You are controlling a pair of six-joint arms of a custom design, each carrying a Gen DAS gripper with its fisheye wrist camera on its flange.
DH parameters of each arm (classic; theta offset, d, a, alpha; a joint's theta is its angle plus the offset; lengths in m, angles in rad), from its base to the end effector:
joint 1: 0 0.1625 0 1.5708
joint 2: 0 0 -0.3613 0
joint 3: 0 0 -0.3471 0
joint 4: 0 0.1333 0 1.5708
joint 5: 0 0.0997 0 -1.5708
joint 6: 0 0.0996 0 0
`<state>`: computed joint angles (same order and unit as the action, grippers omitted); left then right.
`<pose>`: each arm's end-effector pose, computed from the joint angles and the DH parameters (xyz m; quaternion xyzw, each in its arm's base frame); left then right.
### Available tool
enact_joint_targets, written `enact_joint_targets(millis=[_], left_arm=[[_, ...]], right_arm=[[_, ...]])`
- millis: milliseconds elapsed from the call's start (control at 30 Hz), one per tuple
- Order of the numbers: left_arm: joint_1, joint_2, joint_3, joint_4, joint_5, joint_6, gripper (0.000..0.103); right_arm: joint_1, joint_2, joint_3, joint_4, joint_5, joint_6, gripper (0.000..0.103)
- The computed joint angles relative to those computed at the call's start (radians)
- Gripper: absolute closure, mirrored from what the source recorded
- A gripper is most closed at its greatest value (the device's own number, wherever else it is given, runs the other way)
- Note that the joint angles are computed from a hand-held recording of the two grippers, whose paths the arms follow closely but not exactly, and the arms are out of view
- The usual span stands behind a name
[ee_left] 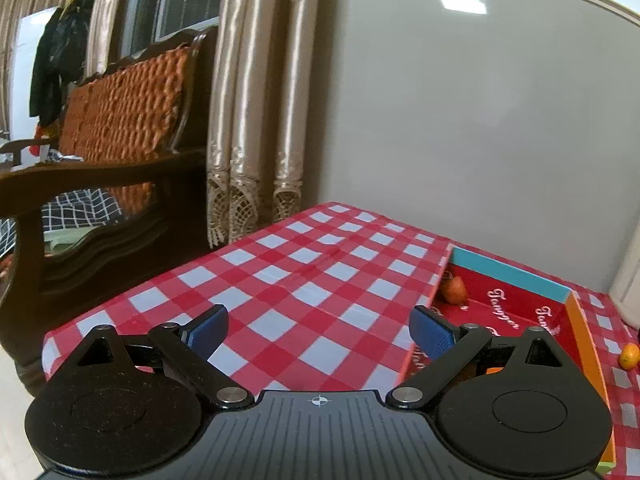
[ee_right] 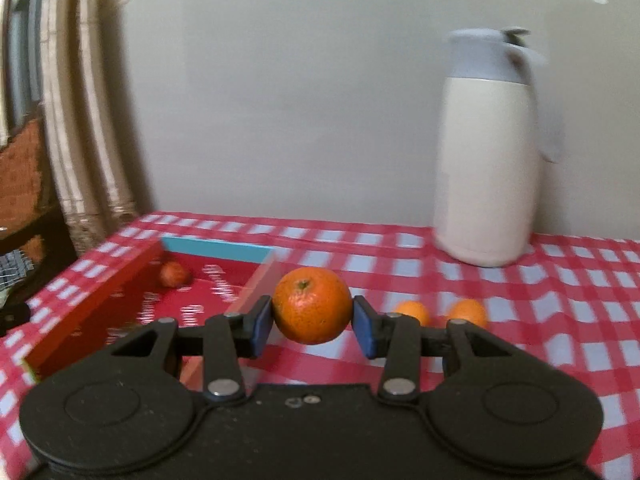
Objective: Organize fruits
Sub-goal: 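Carry the large orange into the box with the right gripper and release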
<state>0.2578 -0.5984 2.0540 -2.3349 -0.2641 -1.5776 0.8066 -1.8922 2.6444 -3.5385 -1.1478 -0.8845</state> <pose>-0.3270 -0.3235 -0.0624 0.1057 0.7677 -0.5337 0.3386 -0.0536 -0.3076 0.3300 0.1679 -0.7940 0.5056 0.2928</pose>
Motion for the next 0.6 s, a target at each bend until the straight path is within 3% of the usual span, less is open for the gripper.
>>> enact_joint_targets(millis=[367,600], left_arm=[[0.002,-0.062,0.032,0.152,0.004,-0.137,0.007],[0.005,-0.074,0.037,0.184,0.008,-0.165,0.007]], right_arm=[[0.139,0.132,0.025,-0.048,-0.086,-0.09,0.062],[0.186,0.214,0.025,-0.117,-0.145,-0.115,0.06]])
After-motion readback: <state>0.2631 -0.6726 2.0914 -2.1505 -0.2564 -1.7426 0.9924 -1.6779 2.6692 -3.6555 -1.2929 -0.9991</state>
